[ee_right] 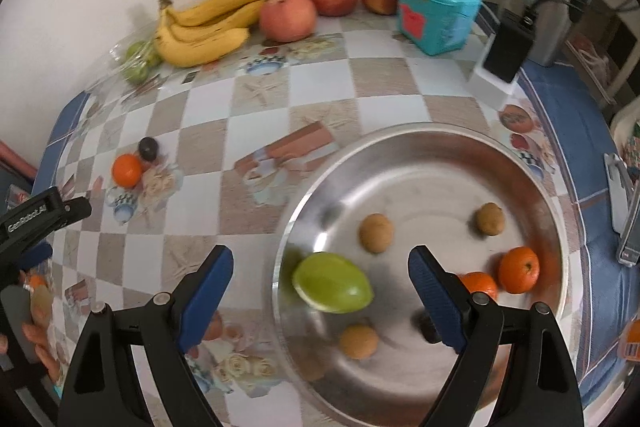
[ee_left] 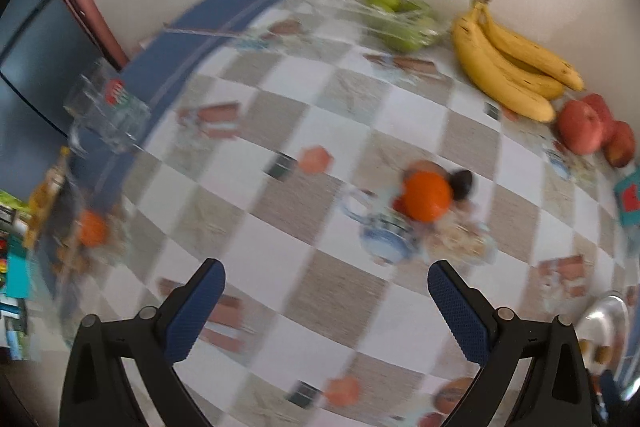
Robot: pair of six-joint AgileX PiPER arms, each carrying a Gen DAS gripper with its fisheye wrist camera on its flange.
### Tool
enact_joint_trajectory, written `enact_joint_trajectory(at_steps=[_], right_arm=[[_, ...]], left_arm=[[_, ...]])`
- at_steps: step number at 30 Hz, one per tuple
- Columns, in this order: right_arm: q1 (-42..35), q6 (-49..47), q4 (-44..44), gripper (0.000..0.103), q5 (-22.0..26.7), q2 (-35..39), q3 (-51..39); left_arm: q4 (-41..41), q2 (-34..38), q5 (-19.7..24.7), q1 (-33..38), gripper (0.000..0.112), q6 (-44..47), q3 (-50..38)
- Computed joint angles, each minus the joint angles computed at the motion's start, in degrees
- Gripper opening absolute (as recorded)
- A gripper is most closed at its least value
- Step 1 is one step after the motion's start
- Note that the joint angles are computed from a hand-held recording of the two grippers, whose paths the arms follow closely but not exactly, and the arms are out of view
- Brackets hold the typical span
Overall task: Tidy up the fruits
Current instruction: 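Withdraw both grippers and move them toward the orange and black plum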
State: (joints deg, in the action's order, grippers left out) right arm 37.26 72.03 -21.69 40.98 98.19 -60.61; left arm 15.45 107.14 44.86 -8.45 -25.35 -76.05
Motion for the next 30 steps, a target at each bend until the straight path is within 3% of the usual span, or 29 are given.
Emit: enact_joint_trajectory(at_steps=[10, 22, 30], right_arm=[[2.95, -2.87, 1.07, 0.090, 0.33, 4.03, -6.22], [3.83, -8.13, 4.95, 0.090, 0.09, 11.58, -13.53], [2.67, -9.90, 7.04, 0.090, -2.93, 13.39, -14.70]], left_arm=[[7.33, -0.04, -0.88, 3.54, 0.103, 0.75, -0.99], [0.81, 2.13, -1.89, 5.37, 0.103, 6.55, -2.00], [-4.99, 3.28, -4.16, 5.57, 0.102, 12.64, -1.89]])
